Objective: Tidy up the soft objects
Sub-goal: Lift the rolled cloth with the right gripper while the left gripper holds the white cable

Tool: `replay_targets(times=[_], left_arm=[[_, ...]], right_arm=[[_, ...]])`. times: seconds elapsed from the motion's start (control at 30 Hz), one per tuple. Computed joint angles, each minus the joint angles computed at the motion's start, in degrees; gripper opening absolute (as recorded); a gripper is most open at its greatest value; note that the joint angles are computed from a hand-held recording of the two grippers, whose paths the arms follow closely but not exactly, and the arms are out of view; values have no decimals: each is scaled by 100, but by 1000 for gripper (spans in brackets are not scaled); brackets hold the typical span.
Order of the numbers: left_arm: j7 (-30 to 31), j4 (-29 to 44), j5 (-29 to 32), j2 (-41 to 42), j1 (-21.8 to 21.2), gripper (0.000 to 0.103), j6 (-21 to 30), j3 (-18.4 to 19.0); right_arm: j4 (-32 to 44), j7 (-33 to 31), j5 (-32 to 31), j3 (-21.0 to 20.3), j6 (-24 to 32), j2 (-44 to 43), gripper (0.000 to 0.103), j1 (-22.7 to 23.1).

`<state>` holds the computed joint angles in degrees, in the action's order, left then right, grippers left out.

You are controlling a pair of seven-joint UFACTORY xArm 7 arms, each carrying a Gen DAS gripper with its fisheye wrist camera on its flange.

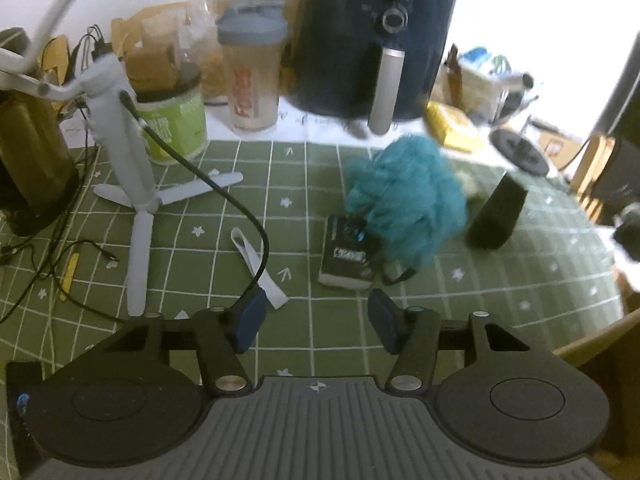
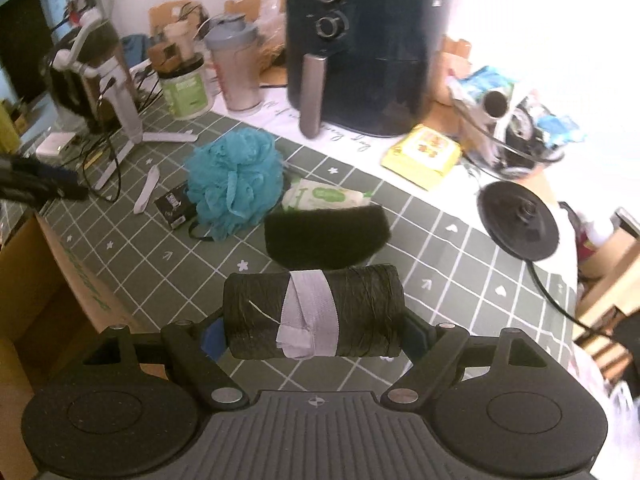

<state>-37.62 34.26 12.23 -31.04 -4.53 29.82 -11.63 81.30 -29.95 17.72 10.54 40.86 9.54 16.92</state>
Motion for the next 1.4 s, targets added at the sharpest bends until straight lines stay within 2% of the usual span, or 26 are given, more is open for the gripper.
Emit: replay_targets(times=[0.13, 0.2, 0.37, 0.43, 0.7, 0.77, 0.83, 0.93, 1.07, 1.27, 1.4], left_arm=[[-277, -73, 223, 357, 259, 53, -409, -112], [-454, -15, 450, 547, 412, 46, -433, -209], [-935, -6, 903, 885, 598, 44, -582, -263], [-1173, 36, 1156, 1036, 682, 39, -563, -323], [-2070, 276, 1901, 1619, 679, 34, -571, -225], [-2431, 321, 2224, 1689, 697, 28, -558, -213], [-2556, 369, 2362, 1728, 628, 15, -472, -130], [-2115, 385, 2042, 1693, 363, 15, -362, 139], [-1343, 242, 1571, 1514, 114, 15, -337, 321], [-490, 20, 859, 1228, -41, 14, -288, 422], [-233, -104, 531, 968, -47, 14, -301, 384]], right_arm=[[-375, 230, 5, -63, -140, -338, 85, -20], [-528, 345, -3, -96, -184, -485, 85, -30], [-880, 596, 9, -173, -287, -832, 85, -54], [-1022, 694, 26, -198, -318, -970, 85, -58], [-1440, 953, 0, -267, -315, -1347, 85, -25], [-1498, 971, -19, -277, -310, -1407, 85, -13], [-1546, 972, -12, -285, -308, -1450, 85, 4], [-1594, 964, 27, -300, -323, -1495, 85, 24], [-1648, 952, 117, -324, -349, -1535, 85, 37], [-1712, 892, 222, -340, -358, -1593, 85, 62], [-1751, 885, 263, -333, -387, -1643, 85, 91]])
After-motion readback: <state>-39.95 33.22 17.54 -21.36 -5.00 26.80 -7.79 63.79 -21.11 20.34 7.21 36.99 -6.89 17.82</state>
